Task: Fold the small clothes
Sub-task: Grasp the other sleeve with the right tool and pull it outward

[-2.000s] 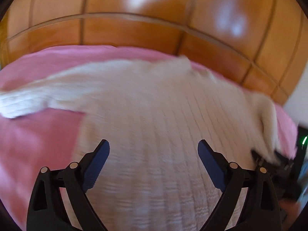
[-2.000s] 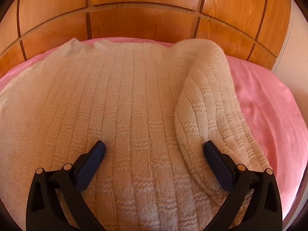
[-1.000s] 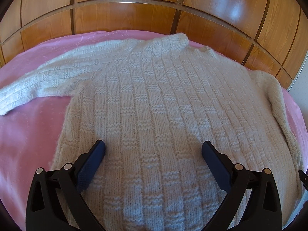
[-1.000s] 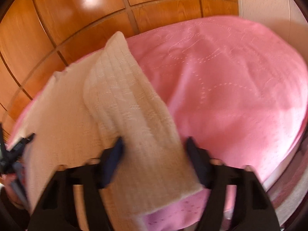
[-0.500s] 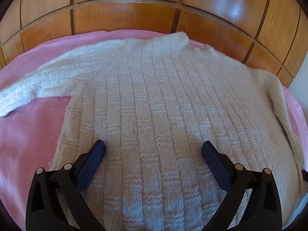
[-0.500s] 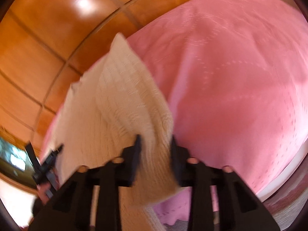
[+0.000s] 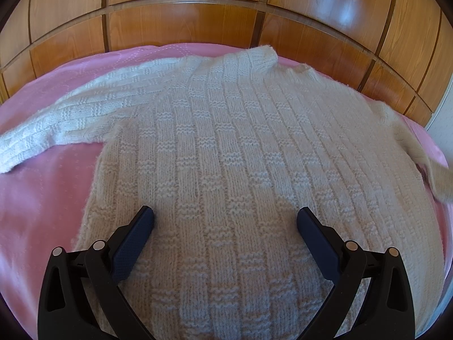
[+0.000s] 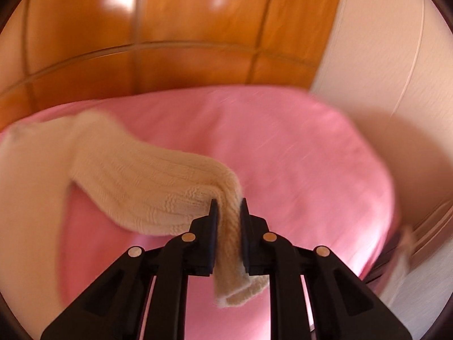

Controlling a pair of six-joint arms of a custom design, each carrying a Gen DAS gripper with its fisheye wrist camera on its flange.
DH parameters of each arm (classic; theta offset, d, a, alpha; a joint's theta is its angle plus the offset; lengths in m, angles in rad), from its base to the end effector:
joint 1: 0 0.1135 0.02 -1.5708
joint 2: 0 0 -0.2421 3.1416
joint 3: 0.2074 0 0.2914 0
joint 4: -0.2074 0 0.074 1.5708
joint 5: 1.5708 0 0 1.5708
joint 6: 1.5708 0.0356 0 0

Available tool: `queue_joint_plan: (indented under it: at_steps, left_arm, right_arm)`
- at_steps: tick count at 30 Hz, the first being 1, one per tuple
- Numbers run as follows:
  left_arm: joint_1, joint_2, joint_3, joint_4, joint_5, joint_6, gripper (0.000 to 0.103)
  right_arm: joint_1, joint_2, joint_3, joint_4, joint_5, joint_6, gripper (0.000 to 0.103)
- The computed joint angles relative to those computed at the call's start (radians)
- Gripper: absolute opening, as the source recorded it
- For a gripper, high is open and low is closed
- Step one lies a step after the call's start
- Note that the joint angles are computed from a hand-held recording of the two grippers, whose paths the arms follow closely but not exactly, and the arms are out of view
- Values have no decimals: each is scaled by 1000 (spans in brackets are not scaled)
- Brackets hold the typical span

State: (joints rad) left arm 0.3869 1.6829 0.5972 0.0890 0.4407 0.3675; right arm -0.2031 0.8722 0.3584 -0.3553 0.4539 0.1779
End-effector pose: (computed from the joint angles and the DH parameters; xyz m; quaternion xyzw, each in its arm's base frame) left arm 0.2750 0.0957 0.0406 0.0528 0.9364 -0.0931 0.3341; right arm 0.2031 -0.0578 0.1300 0.2492 0.8838 -0.2155 0.3322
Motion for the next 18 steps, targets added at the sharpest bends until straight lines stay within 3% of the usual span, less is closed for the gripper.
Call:
queue_joint_plan:
  at_steps: [4, 7, 11, 13, 15, 18]
  left_arm:
    - [0, -1, 1, -2, -1, 0, 99]
    - [0, 2, 4, -2, -3, 3, 99]
    - [2, 10, 9, 0, -2, 6, 100]
    - [1, 12, 10, 2, -4, 7, 100]
    - [2, 11, 9, 3, -4, 9, 100]
    - [0, 9, 8, 3, -7, 9, 100]
  right_arm:
    - [-133, 296, 120, 219, 39, -108, 13]
    - [-214, 508, 208, 285, 1, -70, 18]
    - [-274, 665, 254, 302, -50, 47, 61]
    - [-274, 659, 237, 293, -38, 107, 78]
    - [-243, 530, 143, 278, -11, 207, 79]
    - [-136, 290, 14, 242, -70, 298, 82]
